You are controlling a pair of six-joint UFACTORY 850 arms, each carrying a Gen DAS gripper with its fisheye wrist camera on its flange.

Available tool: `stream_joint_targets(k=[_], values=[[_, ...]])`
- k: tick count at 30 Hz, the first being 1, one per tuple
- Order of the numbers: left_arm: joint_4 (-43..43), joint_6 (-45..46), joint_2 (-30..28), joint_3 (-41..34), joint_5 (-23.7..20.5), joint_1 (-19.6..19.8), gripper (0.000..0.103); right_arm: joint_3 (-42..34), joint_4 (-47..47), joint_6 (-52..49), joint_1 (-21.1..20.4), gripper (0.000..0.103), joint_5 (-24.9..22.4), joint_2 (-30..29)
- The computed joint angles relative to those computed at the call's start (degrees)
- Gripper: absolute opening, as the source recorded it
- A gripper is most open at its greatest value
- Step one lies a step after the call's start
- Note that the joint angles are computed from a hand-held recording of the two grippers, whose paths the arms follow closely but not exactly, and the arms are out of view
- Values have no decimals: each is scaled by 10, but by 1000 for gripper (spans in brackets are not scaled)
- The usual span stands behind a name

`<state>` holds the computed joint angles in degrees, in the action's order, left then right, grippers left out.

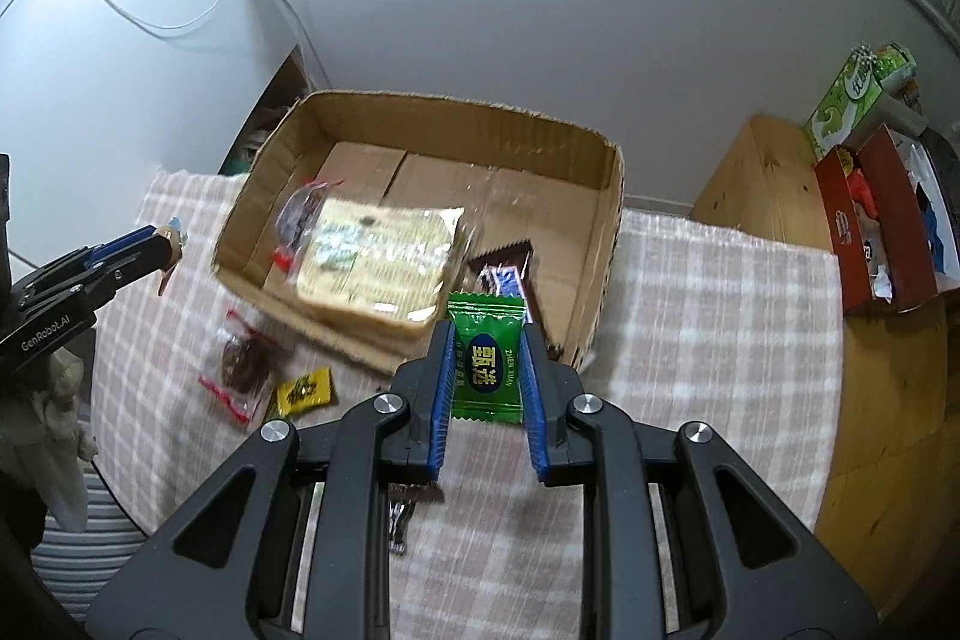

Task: Organize snacks
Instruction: 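Carry the brown candy with the left gripper while the right carries the green packet to the box, then open the left gripper over the box while the right releases the green packet inside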

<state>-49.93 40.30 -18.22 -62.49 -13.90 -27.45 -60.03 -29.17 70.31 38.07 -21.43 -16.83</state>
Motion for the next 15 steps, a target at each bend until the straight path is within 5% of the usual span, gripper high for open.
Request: stream_joint_targets(k=[15], values=[[107, -104, -59, -64, -15, -11, 26, -16, 62, -70, -35, 22, 9, -33]])
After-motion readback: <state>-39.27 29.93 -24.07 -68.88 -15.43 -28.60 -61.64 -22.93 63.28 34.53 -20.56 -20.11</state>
